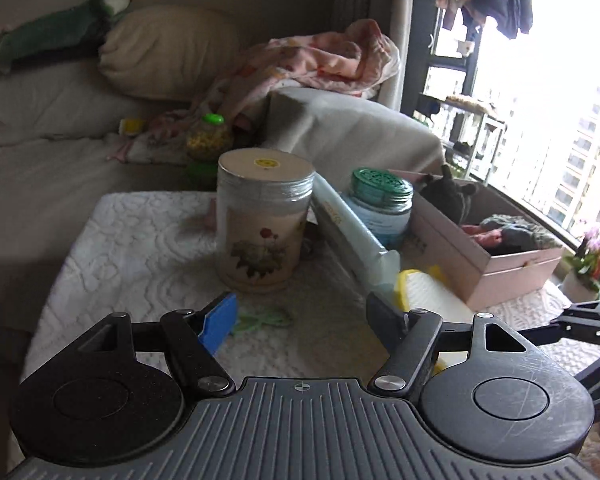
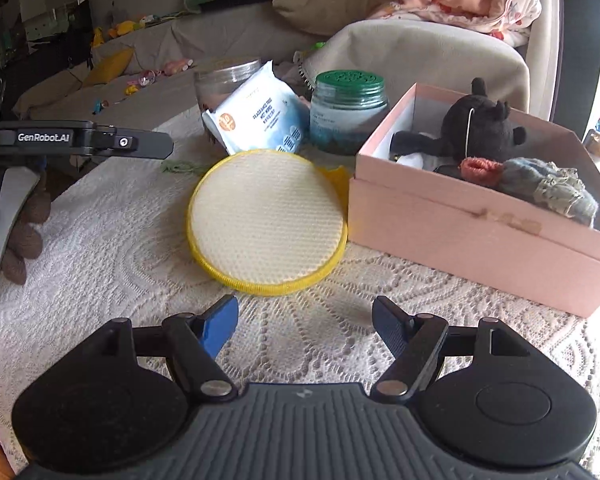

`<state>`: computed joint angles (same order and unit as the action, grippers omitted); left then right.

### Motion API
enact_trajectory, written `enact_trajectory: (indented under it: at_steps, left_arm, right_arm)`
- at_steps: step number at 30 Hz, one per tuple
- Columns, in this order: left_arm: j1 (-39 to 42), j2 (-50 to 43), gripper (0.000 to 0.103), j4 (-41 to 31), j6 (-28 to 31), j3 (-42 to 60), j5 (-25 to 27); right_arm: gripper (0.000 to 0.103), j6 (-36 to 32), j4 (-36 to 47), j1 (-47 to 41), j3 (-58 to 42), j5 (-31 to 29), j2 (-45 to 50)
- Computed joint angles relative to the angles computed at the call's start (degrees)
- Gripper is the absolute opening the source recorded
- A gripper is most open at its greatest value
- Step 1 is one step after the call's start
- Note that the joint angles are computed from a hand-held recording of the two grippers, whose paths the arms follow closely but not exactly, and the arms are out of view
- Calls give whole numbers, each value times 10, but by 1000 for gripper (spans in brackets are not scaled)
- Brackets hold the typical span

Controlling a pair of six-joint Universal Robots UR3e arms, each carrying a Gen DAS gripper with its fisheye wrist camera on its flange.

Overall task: Organize soft objects
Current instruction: 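Reach the left gripper to the green cord and close on it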

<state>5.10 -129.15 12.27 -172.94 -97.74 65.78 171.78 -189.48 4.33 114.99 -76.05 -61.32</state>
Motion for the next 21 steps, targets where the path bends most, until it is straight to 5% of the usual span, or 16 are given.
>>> enact_trajectory:
  at_steps: [6,10,15,21]
  left_arm:
    - [37,-69,77,-171,-23,159,-34]
    - [60,-98,72,-196,-44,181,-102]
    - [63,-55,69,-254,69,126,-179]
    - [14,-33,69,-200,107,98,-72]
  right_arm:
    - [89,-3,-42,16,3,-17,23]
    - [94,-8,-62,26,2,-27,36]
    - [96,-12,-61,19,6,-14,35]
    - [100,-17,-53,23,1,-14,35]
